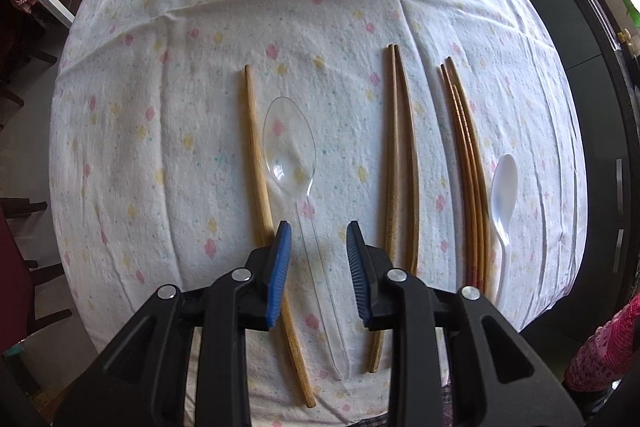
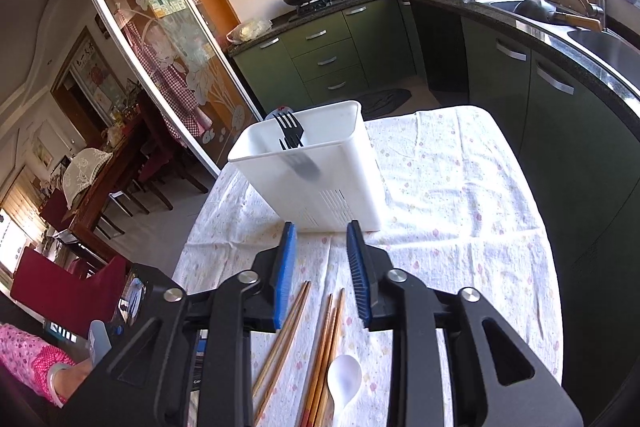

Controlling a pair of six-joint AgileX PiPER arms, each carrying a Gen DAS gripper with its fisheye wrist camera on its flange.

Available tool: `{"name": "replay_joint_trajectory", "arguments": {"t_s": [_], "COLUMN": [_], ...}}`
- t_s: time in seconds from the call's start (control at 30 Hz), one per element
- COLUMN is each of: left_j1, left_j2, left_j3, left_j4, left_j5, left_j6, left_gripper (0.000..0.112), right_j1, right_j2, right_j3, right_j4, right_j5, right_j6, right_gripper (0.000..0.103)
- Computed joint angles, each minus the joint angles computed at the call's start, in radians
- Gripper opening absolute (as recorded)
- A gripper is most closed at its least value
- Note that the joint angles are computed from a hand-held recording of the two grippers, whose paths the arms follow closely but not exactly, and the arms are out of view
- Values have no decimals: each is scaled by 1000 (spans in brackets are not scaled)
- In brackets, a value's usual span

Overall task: Organize utensils
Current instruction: 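Lower the left gripper onto the clear plastic spoon and close it, then close the right gripper on the white plastic spoon while the left gripper lifts its spoon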

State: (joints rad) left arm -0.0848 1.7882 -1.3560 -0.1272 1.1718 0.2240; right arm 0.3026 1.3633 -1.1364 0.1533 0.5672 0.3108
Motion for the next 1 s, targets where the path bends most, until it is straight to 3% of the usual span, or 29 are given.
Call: {"name": "replay_joint_trajectory", "arguments": {"t_s": [0.17, 0.27, 0.37, 0.53, 0.6, 0.67, 0.73, 1.0], "left_j1": [-22, -34, -36, -22, -13, -8, 0, 37], "left_j2": [12, 19, 16, -45, -81, -117, -147, -225], "left_j3": [12, 9, 11, 19, 24, 31, 39, 72], "left_j4": [13, 10, 9, -7, -25, -45, -67, -146], "left_j5": [-28, -35, -42, -60, -75, -92, -104, -140], "left_j6": [-24, -26, -15, 24, 53, 83, 110, 209], "left_gripper": [25, 10, 9, 9, 9, 9, 9, 9], "right_j1": [4, 9, 14, 40, 60, 73, 92, 107], "right_j2": [-21, -23, -16, 54, 107, 158, 201, 286], "right_j3": [-4, -11, -20, -44, -48, -47, -41, -22], "right_j4": [1, -8, -15, -35, -48, -35, -23, 59], "right_j5": [61, 103, 152, 281, 339, 389, 420, 469], "right_j6": [-6, -7, -18, -49, -61, -81, -93, -124], "right_gripper": [40, 47, 53, 53, 49, 33, 28, 27]}}
